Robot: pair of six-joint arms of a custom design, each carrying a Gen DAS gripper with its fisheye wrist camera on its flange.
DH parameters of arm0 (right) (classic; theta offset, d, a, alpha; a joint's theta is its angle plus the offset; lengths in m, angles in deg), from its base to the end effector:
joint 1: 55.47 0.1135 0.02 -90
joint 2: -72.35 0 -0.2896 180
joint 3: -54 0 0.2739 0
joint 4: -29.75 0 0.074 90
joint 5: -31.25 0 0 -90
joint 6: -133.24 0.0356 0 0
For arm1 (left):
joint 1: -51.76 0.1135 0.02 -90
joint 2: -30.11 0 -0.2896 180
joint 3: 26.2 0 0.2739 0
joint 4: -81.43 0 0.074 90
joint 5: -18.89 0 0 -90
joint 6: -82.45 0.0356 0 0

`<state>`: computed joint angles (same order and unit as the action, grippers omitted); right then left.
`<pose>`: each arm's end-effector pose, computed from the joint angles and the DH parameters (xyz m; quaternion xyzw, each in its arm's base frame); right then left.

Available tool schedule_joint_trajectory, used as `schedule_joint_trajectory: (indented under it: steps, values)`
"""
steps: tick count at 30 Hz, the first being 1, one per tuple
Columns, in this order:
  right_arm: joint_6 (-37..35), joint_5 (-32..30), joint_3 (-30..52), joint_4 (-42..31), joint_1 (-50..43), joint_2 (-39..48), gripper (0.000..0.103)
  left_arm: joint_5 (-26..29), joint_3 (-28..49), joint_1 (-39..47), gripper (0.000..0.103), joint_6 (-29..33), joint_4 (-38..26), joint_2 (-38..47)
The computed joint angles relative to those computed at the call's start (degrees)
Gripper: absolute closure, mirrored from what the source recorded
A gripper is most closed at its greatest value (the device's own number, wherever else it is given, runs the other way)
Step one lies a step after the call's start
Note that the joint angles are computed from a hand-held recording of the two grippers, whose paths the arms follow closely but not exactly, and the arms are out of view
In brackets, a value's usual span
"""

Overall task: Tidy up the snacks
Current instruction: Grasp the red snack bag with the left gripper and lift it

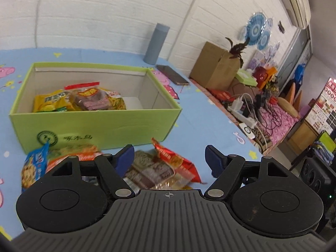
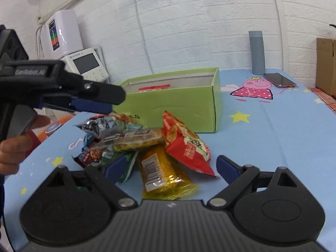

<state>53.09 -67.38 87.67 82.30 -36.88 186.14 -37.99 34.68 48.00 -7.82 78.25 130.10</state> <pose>0.2643 0.0945 0.0581 -0.1039 0.8474 0.1893 0.4851 0.3575 -0.0430 0.1561 0.1419 0.8727 -0.2741 0.3782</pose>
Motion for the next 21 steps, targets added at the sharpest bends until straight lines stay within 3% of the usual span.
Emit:
schedule_joint_trajectory:
  steps: [2, 5, 6, 9, 13, 16, 21]
  values:
    - [-0.2, -6.67, 4.19, -4.92, -3.4, 1.05, 0.01, -1.34, 8.39, -2.82, 0.041, 0.87, -5.82, 6.4]
    - [-2.25, -10.06, 11.83, -15.79, -5.8, 2.8, 0.01, -4.86, 19.44, -6.32, 0.064, 1.53, -16.06, 14.67]
    - [-2.53, -12.45, 13.93, -18.53, -6.68, 3.73, 0.01, -5.66, 21.21, -7.15, 0.076, 1.02, -18.06, 16.13]
    - [-3.05, -17.18, 14.83, -21.29, -8.58, 3.65, 0.009, -6.47, 19.1, -9.49, 0.077, 1.38, -16.19, 15.36]
    - [-2.73, -18.54, 6.69, -17.26, -11.79, -1.0, 0.009, -3.19, 14.72, -12.76, 0.078, 1.39, -14.29, 13.29]
    - [-4.04, -17.64, -0.65, -16.32, -13.84, -5.93, 0.009, -3.64, 10.1, -16.6, 0.077, 0.32, -10.68, 11.8]
    - [-4.44, -11.07, -12.32, -13.28, -12.41, -14.11, 0.01, -5.99, -0.05, -20.83, 0.065, -2.85, -2.14, 9.3]
